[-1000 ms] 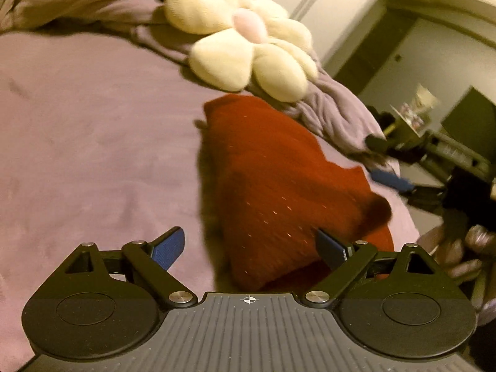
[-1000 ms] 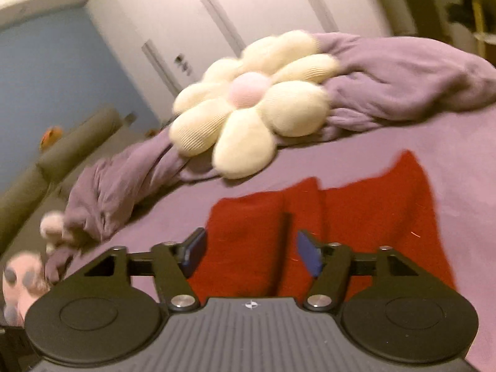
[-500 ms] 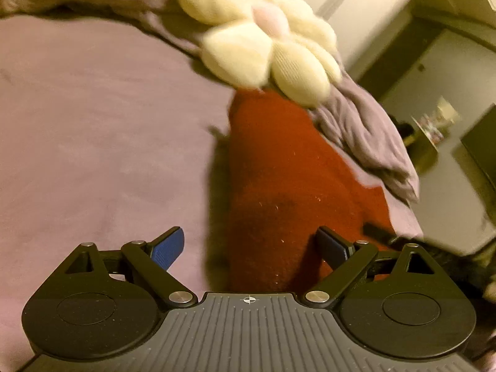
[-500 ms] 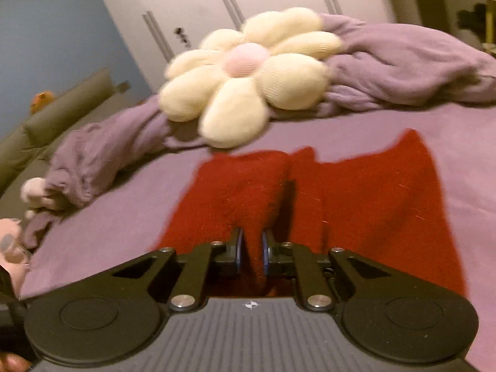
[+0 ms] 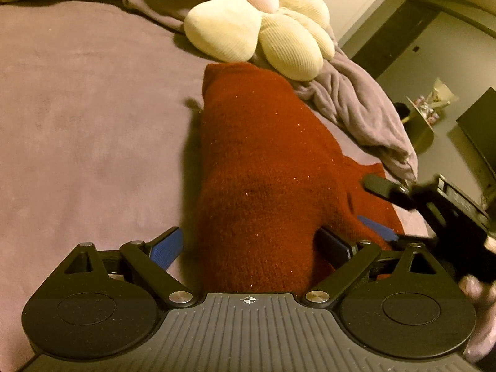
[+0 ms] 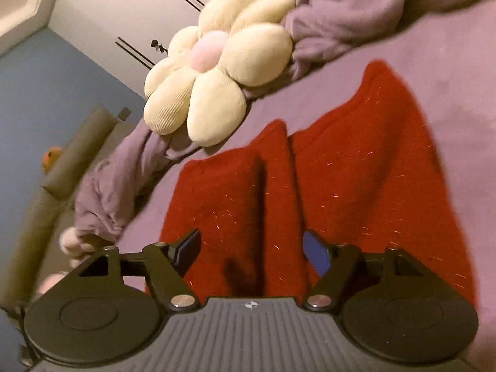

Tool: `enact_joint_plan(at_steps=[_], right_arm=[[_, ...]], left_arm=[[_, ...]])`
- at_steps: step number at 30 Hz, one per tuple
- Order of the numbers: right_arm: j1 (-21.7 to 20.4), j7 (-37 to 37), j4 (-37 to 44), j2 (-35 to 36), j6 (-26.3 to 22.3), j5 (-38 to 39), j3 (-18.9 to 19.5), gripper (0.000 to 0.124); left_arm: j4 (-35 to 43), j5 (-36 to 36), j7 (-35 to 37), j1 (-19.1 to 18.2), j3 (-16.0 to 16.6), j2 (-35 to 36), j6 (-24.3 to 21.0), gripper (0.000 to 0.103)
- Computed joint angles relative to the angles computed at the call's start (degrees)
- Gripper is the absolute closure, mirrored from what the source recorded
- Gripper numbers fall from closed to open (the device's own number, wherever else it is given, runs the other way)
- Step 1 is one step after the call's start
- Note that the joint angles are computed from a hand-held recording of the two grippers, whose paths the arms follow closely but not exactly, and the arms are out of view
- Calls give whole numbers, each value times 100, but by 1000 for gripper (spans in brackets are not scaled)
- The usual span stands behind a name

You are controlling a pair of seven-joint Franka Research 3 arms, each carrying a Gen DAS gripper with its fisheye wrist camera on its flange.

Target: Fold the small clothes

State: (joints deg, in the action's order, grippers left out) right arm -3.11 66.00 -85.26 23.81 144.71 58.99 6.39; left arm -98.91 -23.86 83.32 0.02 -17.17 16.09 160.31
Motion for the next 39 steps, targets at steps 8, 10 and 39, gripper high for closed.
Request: enact_joint_plan(at_steps=[8,10,39], right_arm=[[-23,-419,649,398,-481,128,243,44],[70,-390,669,402,-617,-172,165,44],[1239,408,-2100,-1408,2834,-3602,-1098,107]], left_arm=[[40,106,-49,-23,14,38,-6,5],[37,114,-86,-27,13,40,-6,5],[-377,787,302,-690,355,-585,-681,3]])
